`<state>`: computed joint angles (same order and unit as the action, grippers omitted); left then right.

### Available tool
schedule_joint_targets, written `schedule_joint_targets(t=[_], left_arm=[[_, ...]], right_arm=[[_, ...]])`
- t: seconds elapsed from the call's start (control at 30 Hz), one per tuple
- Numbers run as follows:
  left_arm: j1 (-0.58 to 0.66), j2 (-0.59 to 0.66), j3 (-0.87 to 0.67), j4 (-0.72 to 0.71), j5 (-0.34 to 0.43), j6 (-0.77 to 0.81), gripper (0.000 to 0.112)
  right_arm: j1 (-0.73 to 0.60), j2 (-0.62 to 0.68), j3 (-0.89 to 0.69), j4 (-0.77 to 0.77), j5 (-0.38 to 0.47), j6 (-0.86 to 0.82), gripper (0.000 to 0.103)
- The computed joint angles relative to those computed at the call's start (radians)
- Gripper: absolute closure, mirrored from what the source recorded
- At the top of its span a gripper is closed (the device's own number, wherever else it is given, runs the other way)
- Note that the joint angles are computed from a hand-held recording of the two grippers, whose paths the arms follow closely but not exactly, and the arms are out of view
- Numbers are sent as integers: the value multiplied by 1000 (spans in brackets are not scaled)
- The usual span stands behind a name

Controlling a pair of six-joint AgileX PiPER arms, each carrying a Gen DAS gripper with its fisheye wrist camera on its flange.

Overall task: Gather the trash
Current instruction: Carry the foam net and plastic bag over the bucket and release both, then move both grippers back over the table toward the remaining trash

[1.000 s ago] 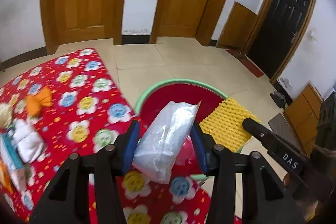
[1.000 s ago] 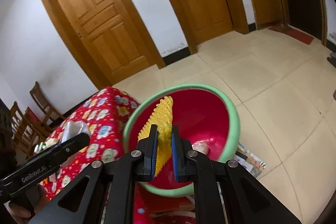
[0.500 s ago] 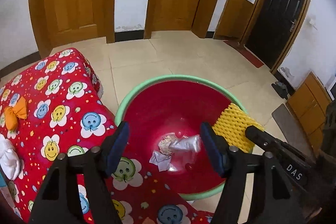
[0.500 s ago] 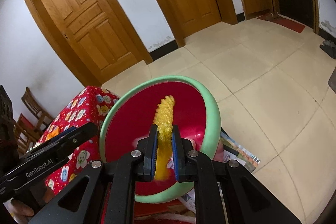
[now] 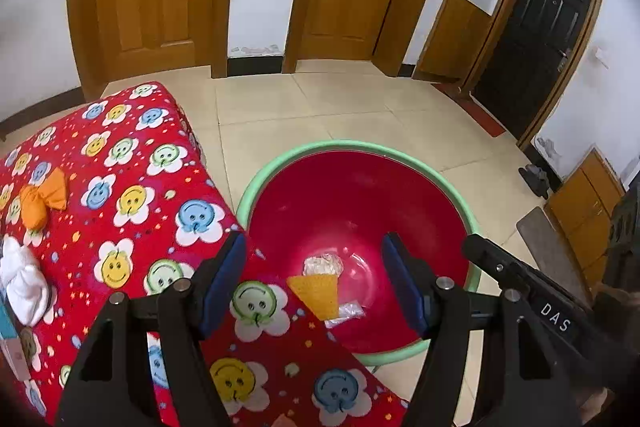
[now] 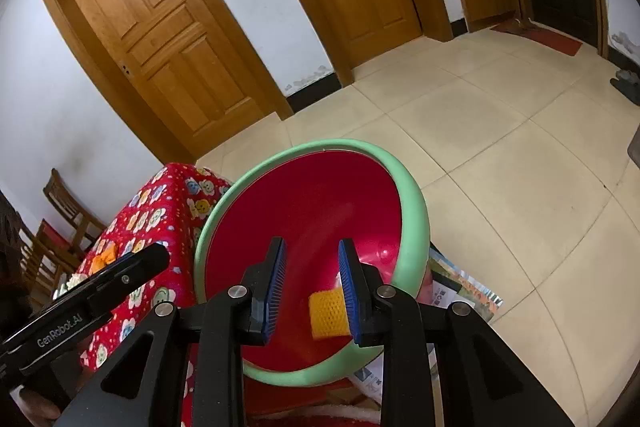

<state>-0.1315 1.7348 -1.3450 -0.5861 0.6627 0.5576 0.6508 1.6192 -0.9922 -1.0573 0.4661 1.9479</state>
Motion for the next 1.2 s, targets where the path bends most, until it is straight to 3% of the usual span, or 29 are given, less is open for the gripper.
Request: schedule_joint_targets(t=[0.57, 1.2], left_arm=[[192, -172, 103, -5, 52, -6, 43], [578, -239, 116, -53, 136, 135, 43]], right_arm=[[129, -34, -39, 11, 85, 11, 74], [285, 56, -239, 116, 181, -147, 61]])
